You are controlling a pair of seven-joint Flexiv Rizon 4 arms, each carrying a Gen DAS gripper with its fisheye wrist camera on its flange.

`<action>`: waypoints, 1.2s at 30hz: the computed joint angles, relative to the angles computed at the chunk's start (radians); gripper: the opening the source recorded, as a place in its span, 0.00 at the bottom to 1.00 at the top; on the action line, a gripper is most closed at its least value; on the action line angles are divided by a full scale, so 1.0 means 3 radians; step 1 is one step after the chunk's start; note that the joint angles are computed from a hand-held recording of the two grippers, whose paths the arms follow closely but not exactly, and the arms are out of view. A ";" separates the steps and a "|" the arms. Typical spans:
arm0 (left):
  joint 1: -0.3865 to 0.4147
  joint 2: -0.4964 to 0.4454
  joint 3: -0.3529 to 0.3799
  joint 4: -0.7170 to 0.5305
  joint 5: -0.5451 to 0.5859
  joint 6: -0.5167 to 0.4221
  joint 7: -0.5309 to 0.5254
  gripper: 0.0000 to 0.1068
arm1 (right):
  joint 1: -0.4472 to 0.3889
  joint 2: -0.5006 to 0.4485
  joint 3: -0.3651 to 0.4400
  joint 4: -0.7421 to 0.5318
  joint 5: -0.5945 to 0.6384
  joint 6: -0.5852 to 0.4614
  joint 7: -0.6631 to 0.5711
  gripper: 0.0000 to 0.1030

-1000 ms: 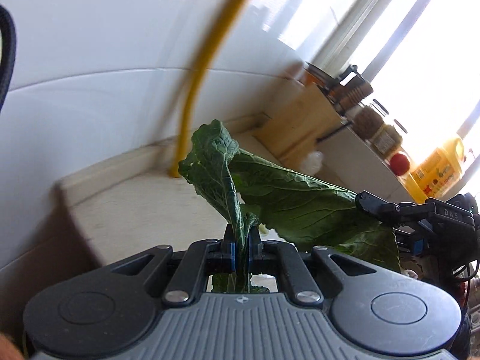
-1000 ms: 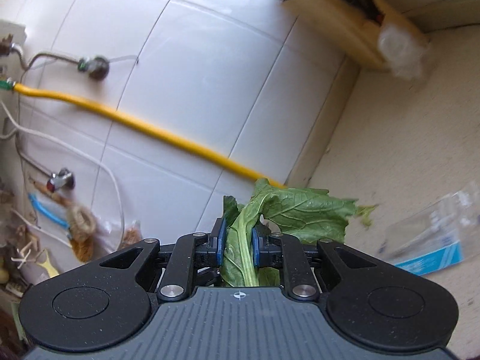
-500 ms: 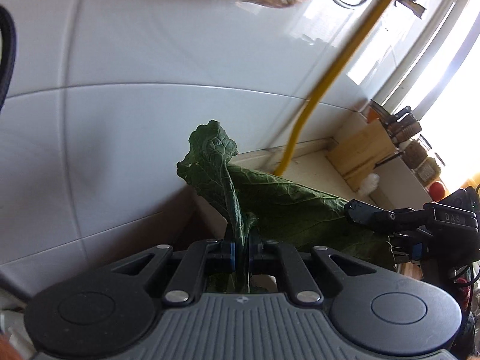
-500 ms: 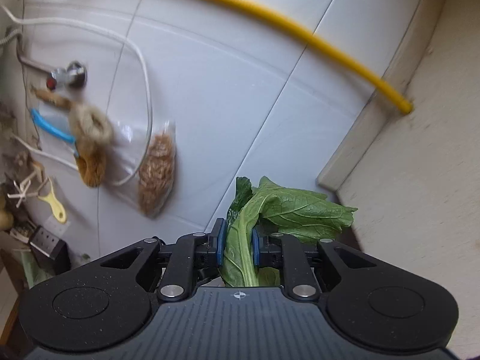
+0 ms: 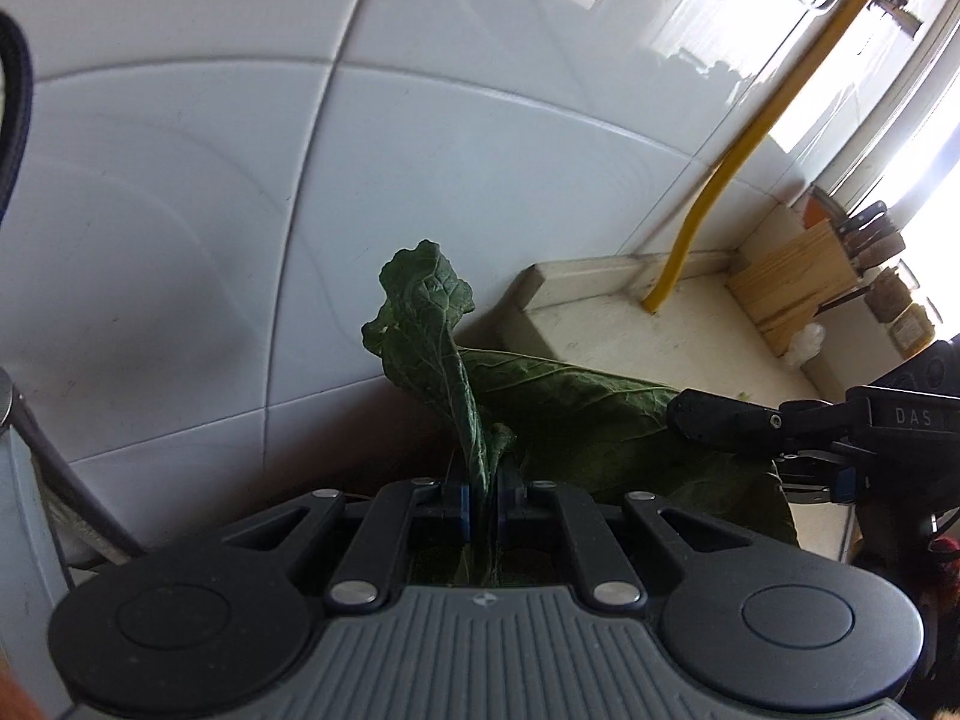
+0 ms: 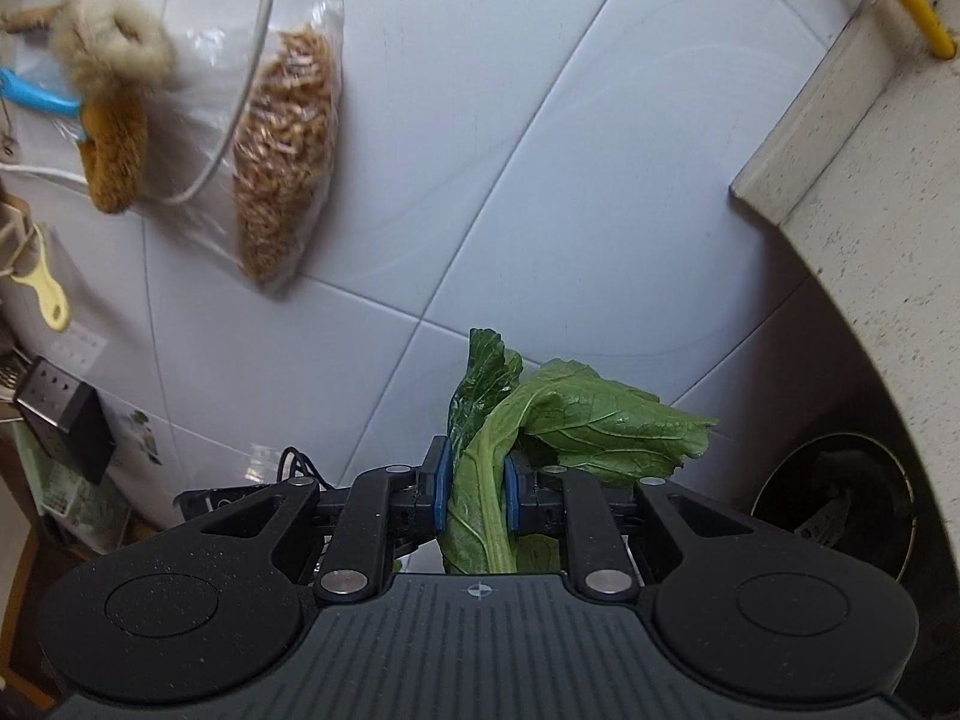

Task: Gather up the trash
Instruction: 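Lift the green leaves with both grippers and carry them down to the bin, then open the left gripper over the bin while the right gripper opens too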

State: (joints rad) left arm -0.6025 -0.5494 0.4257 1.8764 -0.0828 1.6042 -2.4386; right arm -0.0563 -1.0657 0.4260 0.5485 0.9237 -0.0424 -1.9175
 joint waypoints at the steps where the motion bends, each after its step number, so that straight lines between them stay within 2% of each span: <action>1: 0.0065 0.0001 -0.0071 0.0015 -0.0010 -0.0007 0.0024 0.05 | 0.0023 0.0020 -0.0013 0.0036 -0.0018 0.0031 -0.0011 0.23; 7: 0.0447 -0.0067 -0.0490 0.0048 -0.0099 -0.0023 0.0216 0.05 | 0.0138 0.0072 -0.0095 0.0205 -0.0162 0.0162 -0.0038 0.23; 10: 0.0468 -0.0142 -0.0493 -0.0018 -0.0123 -0.0124 0.0274 0.07 | 0.0194 0.0046 -0.0133 0.0234 -0.0248 0.0193 0.0013 0.23; 14: 0.0619 -0.0215 -0.0630 -0.0072 -0.0146 -0.0247 0.0320 0.20 | 0.0275 0.0022 -0.0179 0.0273 -0.0381 0.0253 0.0029 0.27; 18: 0.0728 -0.0240 -0.0734 -0.0057 -0.0162 -0.0278 0.0359 0.22 | 0.0384 0.0005 -0.0249 0.0324 -0.0554 0.0401 0.0026 0.36; 19: 0.0726 -0.0246 -0.0727 -0.0061 -0.0166 -0.0294 0.0348 0.22 | 0.0404 0.0007 -0.0262 0.0354 -0.0593 0.0455 0.0031 0.38; 21: 0.0724 -0.0246 -0.0709 -0.0044 -0.0161 -0.0288 0.0321 0.22 | 0.0434 0.0003 -0.0272 0.0390 -0.0657 0.0526 0.0043 0.48; 23: 0.0721 -0.0233 -0.0690 -0.0019 -0.0158 -0.0279 0.0294 0.23 | 0.0453 -0.0031 -0.0265 0.0394 -0.0693 0.0544 0.0109 0.52; 25: 0.0705 -0.0211 -0.0659 0.0008 -0.0144 -0.0276 0.0270 0.23 | 0.0475 -0.0041 -0.0271 0.0425 -0.0748 0.0566 0.0119 0.53; 27: 0.0688 -0.0192 -0.0631 0.0028 -0.0126 -0.0270 0.0251 0.23 | 0.0488 -0.0065 -0.0266 0.0437 -0.0779 0.0567 0.0162 0.59; 31: 0.0630 -0.0173 -0.0560 0.0037 -0.0085 -0.0280 0.0203 0.24 | 0.0542 -0.0104 -0.0278 0.0437 -0.0866 0.0577 0.0217 0.61; 36: 0.0437 -0.0171 -0.0327 -0.0038 0.0083 -0.0509 0.0054 0.24 | 0.0642 -0.0107 -0.0310 0.0469 -0.0999 0.0667 0.0192 0.66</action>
State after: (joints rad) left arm -0.4713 -0.6007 0.3277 1.8651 -0.0579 1.4515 -2.4225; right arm 0.1363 -1.0977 0.3330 0.6891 0.6240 0.1576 -1.8600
